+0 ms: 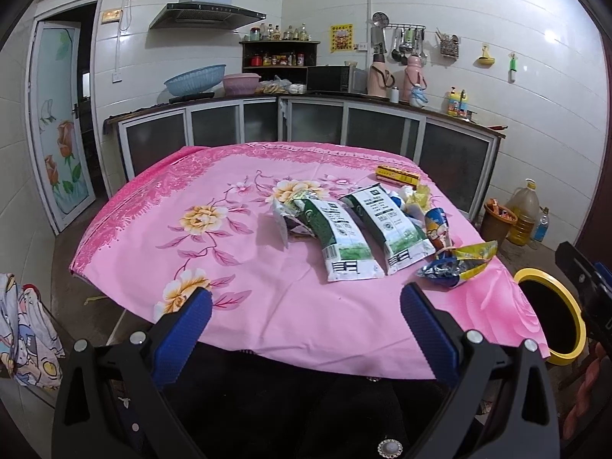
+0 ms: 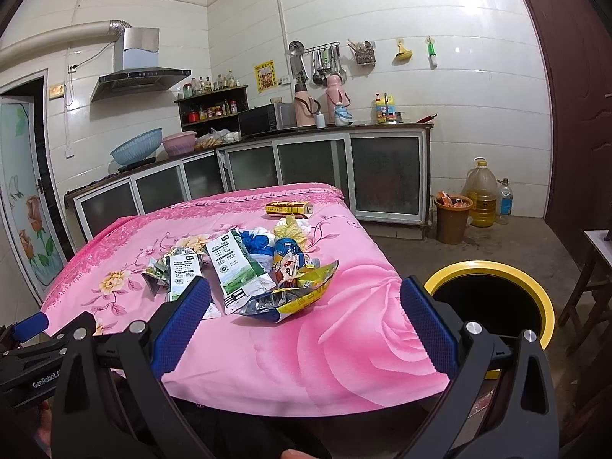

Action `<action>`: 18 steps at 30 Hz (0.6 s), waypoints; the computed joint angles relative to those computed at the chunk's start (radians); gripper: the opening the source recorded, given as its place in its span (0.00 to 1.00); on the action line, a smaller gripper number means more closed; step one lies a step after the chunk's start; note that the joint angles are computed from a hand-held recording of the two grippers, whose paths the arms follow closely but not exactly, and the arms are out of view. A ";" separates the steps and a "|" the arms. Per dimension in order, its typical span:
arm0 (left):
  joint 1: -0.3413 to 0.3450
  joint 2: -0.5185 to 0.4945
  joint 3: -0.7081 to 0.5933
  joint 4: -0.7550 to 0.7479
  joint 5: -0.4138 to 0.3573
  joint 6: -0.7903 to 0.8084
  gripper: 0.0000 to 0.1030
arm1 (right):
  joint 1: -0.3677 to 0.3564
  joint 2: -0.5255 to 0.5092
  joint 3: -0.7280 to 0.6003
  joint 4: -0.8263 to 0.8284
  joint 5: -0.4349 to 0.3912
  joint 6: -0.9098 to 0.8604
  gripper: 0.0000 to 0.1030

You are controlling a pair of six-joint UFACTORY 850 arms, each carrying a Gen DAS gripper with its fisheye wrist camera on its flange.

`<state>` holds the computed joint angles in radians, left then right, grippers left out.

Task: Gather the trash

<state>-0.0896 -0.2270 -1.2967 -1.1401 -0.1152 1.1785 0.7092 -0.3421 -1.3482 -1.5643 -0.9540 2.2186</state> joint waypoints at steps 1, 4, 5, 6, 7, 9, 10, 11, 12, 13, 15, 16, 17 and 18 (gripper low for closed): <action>0.002 0.002 0.003 -0.033 -0.002 0.034 0.92 | 0.000 -0.001 0.000 0.000 0.001 0.001 0.93; 0.000 0.007 0.008 -0.121 0.010 0.126 0.92 | 0.000 -0.002 -0.002 0.001 0.002 0.000 0.93; -0.001 0.009 0.009 -0.118 0.012 0.122 0.92 | 0.000 -0.003 -0.003 0.002 0.002 -0.002 0.93; -0.001 0.008 0.008 -0.118 0.012 0.121 0.92 | 0.001 -0.004 -0.004 0.002 0.003 -0.003 0.93; 0.001 0.006 0.006 -0.115 0.007 0.117 0.92 | 0.001 -0.003 -0.002 0.000 0.004 -0.001 0.93; 0.003 0.003 0.002 -0.101 0.000 0.100 0.92 | 0.000 -0.005 -0.005 0.002 0.005 -0.004 0.93; 0.004 0.003 0.001 -0.098 -0.001 0.095 0.92 | -0.001 -0.004 -0.005 0.002 0.004 -0.004 0.93; 0.006 0.003 0.001 -0.127 -0.006 0.122 0.92 | -0.001 -0.004 -0.004 0.002 0.004 -0.003 0.93; 0.008 0.004 0.002 -0.168 -0.010 0.162 0.92 | 0.000 -0.005 -0.004 0.001 0.002 -0.001 0.93; 0.007 0.006 0.005 -0.210 -0.009 0.205 0.92 | -0.001 -0.005 -0.005 0.003 0.003 -0.003 0.93; 0.007 0.011 0.010 -0.292 -0.009 0.292 0.92 | -0.001 -0.006 -0.007 0.006 0.005 -0.006 0.93; 0.007 0.013 0.012 -0.335 -0.010 0.336 0.92 | -0.001 -0.004 -0.006 0.007 0.008 -0.007 0.93; 0.008 0.014 0.014 -0.365 -0.015 0.365 0.92 | -0.003 -0.001 -0.004 0.009 0.011 -0.009 0.93; 0.008 0.014 0.014 -0.374 -0.015 0.373 0.92 | -0.004 0.000 -0.005 0.010 0.013 -0.010 0.93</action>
